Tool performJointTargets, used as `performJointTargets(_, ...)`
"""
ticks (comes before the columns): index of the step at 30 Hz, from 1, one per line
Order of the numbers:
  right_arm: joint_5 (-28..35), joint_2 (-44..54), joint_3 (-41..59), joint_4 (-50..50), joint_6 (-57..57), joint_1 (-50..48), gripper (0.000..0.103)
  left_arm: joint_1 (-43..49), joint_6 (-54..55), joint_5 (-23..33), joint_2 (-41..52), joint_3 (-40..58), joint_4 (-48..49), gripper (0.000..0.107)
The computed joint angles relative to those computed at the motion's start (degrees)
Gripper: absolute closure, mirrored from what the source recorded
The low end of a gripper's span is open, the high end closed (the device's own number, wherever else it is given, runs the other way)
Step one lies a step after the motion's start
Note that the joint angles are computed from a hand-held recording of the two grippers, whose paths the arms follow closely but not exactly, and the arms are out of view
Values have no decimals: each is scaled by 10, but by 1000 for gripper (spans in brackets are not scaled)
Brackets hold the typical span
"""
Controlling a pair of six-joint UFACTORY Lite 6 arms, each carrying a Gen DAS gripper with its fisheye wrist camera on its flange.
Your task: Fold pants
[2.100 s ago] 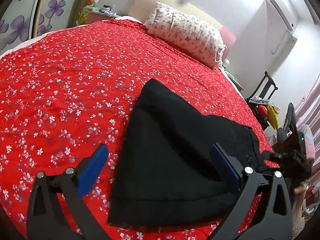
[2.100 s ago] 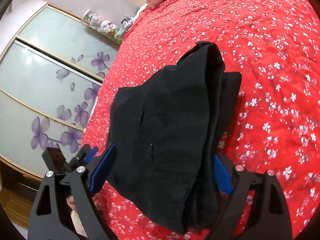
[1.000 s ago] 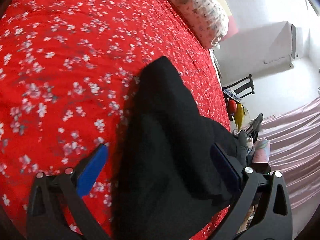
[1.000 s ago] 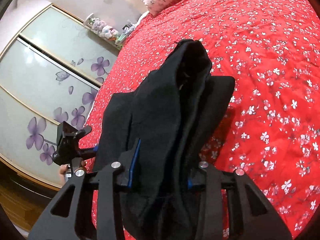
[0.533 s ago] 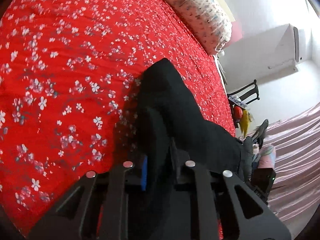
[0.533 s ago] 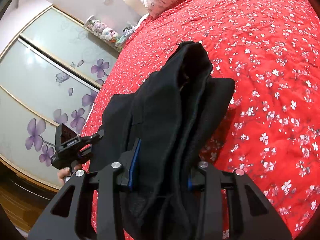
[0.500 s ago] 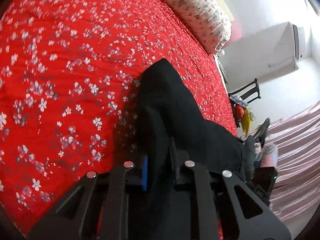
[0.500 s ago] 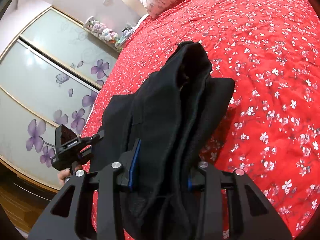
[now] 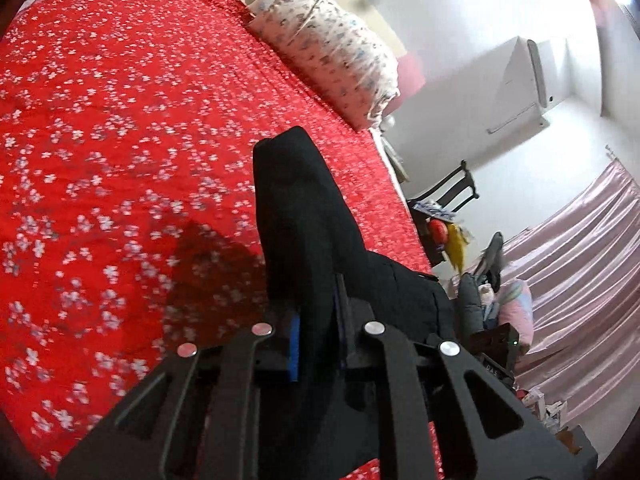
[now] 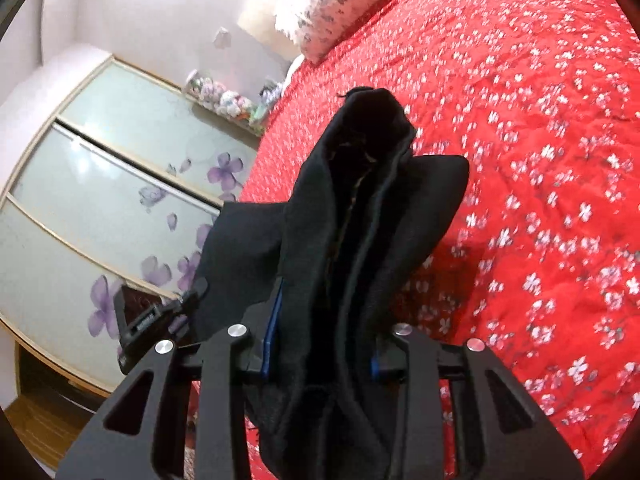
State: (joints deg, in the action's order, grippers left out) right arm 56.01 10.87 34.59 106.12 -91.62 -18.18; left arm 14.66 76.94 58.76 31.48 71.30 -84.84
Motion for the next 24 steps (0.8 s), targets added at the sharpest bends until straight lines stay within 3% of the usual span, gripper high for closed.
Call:
performJointTargets(4,23,-20,-7,6,-11,-38,69,-25,14,0,-1,-4,-35,95)
performJointTargets(13,10,-3,-6,40,-56,-75,69,-100,14,-57,61,66,-60,95)
performJointTargets(18,-32,91,30,92,-90,-65,69,-114,-28,-117,166,138,-56,93)
performJointTargets(19,-31,112,36,96,-88,-71,69,-108,-21,-107,182,143,-67,90)
performJointTargets(20,-26,125,43,87,-75,-77,67,-99,-12,-83,198,147,-80,88)
performJointTargets(22,-37,126,50,72,-49,-79,65,-93,-23,-88,191,139,-79,73)
performJointTargets(24,-83,100,43,72,-34,-73,41,-85,-4,-110,157,100,-102,64)
